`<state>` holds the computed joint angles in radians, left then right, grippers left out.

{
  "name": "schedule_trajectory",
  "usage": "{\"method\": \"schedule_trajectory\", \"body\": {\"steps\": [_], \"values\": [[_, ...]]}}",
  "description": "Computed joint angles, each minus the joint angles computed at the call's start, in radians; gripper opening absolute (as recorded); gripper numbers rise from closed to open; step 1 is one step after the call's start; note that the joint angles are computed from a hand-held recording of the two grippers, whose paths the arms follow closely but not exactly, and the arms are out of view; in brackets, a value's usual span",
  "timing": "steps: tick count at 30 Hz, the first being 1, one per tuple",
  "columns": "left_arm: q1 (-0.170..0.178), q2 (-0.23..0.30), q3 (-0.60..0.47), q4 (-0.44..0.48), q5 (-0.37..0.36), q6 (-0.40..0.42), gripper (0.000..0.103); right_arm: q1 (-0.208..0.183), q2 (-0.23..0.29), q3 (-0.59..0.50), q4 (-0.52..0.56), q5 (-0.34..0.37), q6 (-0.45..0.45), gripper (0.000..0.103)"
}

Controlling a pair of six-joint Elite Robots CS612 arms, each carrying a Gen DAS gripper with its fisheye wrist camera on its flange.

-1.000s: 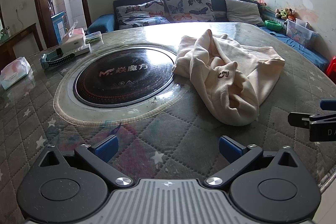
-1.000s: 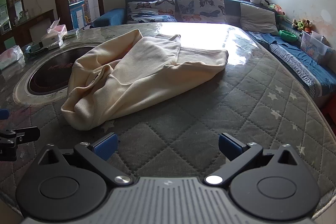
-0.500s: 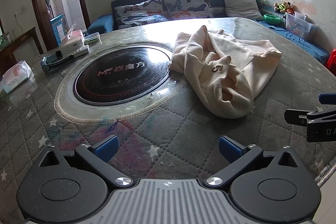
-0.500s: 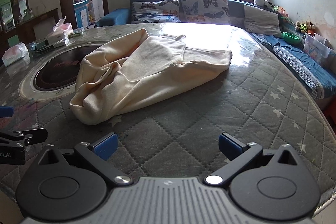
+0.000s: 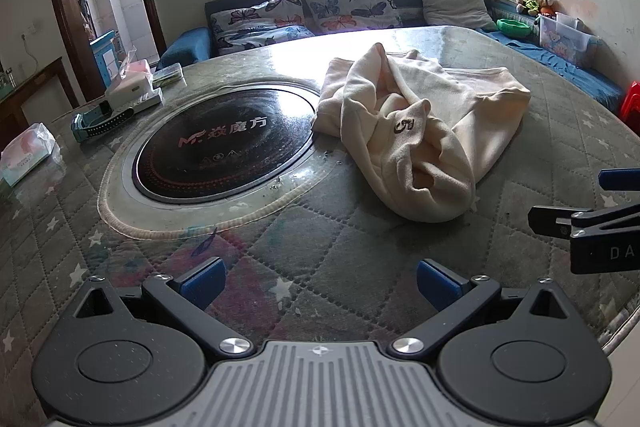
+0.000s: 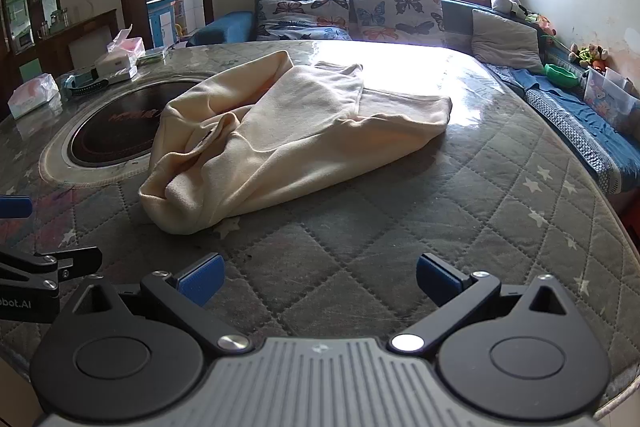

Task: Fold clothes
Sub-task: 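Move both grippers toward the crumpled cream shirt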

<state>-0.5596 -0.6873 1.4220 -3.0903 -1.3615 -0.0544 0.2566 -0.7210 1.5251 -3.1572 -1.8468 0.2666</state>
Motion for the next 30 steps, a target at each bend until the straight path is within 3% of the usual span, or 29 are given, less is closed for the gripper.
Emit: {"method": "schedule_trajectory", "body": {"steps": [16, 30], "values": [[0.005, 0.02, -0.049, 0.026, -0.01, 0.021, 0.103, -0.005, 0.02, -0.041, 0.013, 0.016, -0.043, 0.103], [0.022, 0.075, -0.192, 0.046, -0.036, 0.069, 0.103, -0.023, 0.058, -0.14, 0.048, 0.031, -0.097, 0.099]]}}
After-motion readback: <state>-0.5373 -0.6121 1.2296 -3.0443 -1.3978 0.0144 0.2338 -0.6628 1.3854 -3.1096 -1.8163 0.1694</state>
